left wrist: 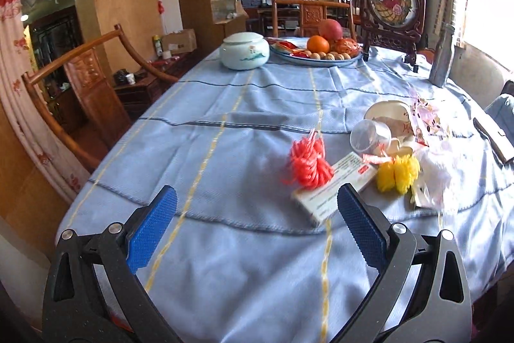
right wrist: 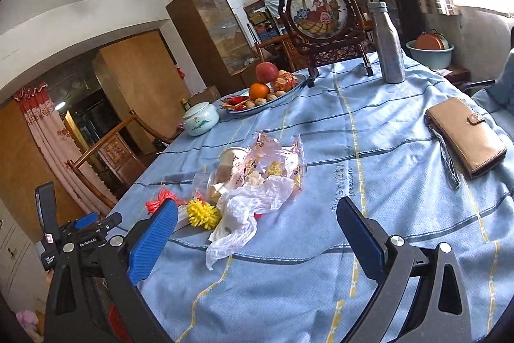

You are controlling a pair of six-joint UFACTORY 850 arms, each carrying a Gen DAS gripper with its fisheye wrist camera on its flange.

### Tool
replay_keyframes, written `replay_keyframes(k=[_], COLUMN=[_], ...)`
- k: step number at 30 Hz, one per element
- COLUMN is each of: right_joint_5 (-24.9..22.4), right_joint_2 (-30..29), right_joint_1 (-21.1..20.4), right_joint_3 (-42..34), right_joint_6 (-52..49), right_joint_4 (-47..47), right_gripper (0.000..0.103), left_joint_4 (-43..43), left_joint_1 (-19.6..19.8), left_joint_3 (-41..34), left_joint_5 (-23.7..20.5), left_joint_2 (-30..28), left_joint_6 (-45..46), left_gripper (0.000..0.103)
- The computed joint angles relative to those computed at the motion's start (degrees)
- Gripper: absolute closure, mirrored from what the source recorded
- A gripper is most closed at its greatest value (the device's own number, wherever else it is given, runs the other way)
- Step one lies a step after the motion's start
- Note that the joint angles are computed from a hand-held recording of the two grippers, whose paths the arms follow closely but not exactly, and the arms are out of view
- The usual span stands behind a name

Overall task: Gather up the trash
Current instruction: 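Return both tools over the remaining trash on the table, then grasp the red string with the left tool while the right tool grasps the pink plastic bag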

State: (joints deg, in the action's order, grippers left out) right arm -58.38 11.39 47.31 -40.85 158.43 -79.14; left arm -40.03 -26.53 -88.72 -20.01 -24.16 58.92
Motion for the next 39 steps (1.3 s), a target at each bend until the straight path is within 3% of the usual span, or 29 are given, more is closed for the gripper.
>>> replay_keyframes(k=[7,11,18,23,27,29,32,39], right_joint_5=[6.8,11.7,21.9,26.6,32.7,34.7,36.1,38.8], right_joint_2=[0.5,0.1,-1.9,-4.0,-3.6,-4.2,-4.4,-7.9], right_joint_1=[-7.0,-11.7,-20.3,-23.7,-26.2,-27.2,-27.6,-27.7], right_joint_3=[-0.4,-1.4,-2.4,-2.1,-0.3,-0.3,0.1,-3.4], right_joint_6=[-3.4,-6.6,-4.9,-1.0,5.2,3.7,8.0,-0.2], right_joint_4=[-1.6,-2.3,-8.1,-11.5,-16.3,-13.5,-16.9,-13.6], right_gripper=[0.006,0.006,0.006,0.006,0.006,0.006,0.006,0.006], left_joint_4=[10.5,12.3,13.7,15.0,13.7,12.5,11.2,10.9], left_joint_1=[-2.0,-2.1,-2.6,-2.8,-2.3,-2.2,-2.1,-2.1], left_joint_3=[-11.6,-19.6,-28.5,-32.1,-30.2,-29.6,-28.3,-29.4], left_joint_5=[-6.8,-14.0,-21.0,-23.4,-20.9,-20.0,-19.2,-20.6], left_joint_2=[-8.7,-14.3,-20.5,-23.3,-22.3,-22.0,-21.2,-21.9], left_joint_6=[-12.2,-17.4,-22.1,-25.0,-25.6,-24.7,-23.3,-22.8], left_gripper=[0.007,0.007,0.007,0.014,0.013,0.013,0.011,0.009])
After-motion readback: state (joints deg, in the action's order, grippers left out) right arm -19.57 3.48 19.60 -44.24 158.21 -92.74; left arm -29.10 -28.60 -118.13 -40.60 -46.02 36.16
